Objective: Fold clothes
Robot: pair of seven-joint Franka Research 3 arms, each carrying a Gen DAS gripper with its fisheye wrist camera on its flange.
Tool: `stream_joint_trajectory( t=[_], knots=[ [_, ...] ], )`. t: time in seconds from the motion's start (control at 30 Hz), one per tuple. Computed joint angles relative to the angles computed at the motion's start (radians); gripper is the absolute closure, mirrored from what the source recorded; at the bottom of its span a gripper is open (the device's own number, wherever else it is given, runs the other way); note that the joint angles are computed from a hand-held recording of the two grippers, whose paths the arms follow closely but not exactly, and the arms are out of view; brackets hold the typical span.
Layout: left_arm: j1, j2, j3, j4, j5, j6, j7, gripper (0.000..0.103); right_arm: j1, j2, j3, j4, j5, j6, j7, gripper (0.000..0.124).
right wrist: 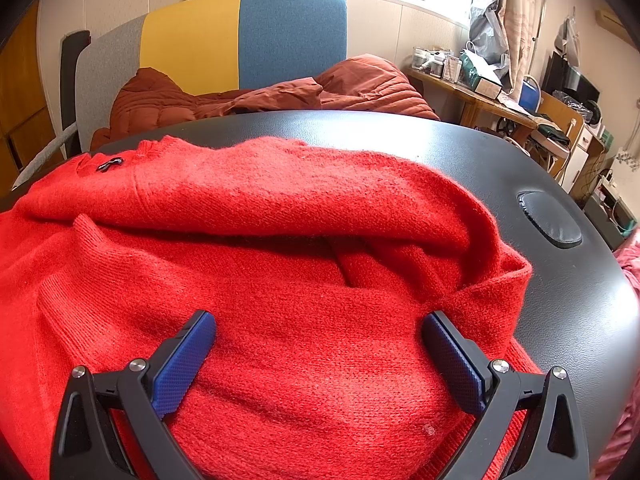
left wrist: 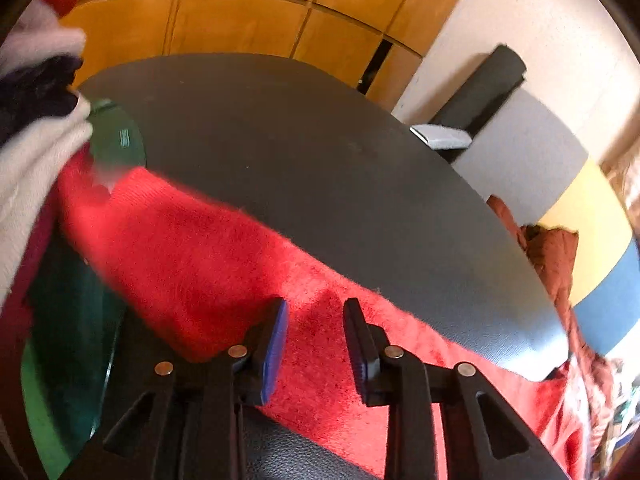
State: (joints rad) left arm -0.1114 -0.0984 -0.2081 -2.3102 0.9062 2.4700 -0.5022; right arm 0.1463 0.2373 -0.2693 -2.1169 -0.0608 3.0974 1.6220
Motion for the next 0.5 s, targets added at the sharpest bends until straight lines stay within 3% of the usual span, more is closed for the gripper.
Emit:
stream_joint_trajectory(
  t=[0.1, 0.17, 0.23, 0.33, 0.4, 0.5],
  knots=[
    [-0.032, -0.010, -0.030, 0.029, -0.022, -0.092, 0.033, 0.069, 0.002, 0.000, -0.002, 0.000, -0.001, -0.001, 0.001, 0.021],
    [-0.052, -0.015, -0.043, 0.043, -0.006, -0.084, 0.070, 0.069, 0.003, 0.000, -0.003, 0.000, -0.001, -0.001, 0.002, 0.021],
    [-0.067, 0.003, -0.042, 0.055, 0.014, 0.009, 0.148, 0.069, 0.005, -0.001, -0.004, 0.000, -0.003, -0.001, 0.004, 0.021],
    [-0.109, 0.093, -0.052, 0.118, -0.023, 0.211, 0.336, 0.069, 0.004, 0.000, -0.003, 0.000, -0.003, -0.002, 0.004, 0.021],
    [-0.137, 0.171, -0.059, 0.169, -0.114, 0.332, 0.498, 0.068, 0.000, -0.001, 0.001, 0.000, 0.000, -0.001, 0.001, 0.021],
    [-0.164, 0.285, -0.124, 0.260, -0.332, 0.421, 0.820, 0.069, -0.007, -0.002, 0.009, -0.001, 0.008, 0.000, -0.007, 0.021]
  ],
)
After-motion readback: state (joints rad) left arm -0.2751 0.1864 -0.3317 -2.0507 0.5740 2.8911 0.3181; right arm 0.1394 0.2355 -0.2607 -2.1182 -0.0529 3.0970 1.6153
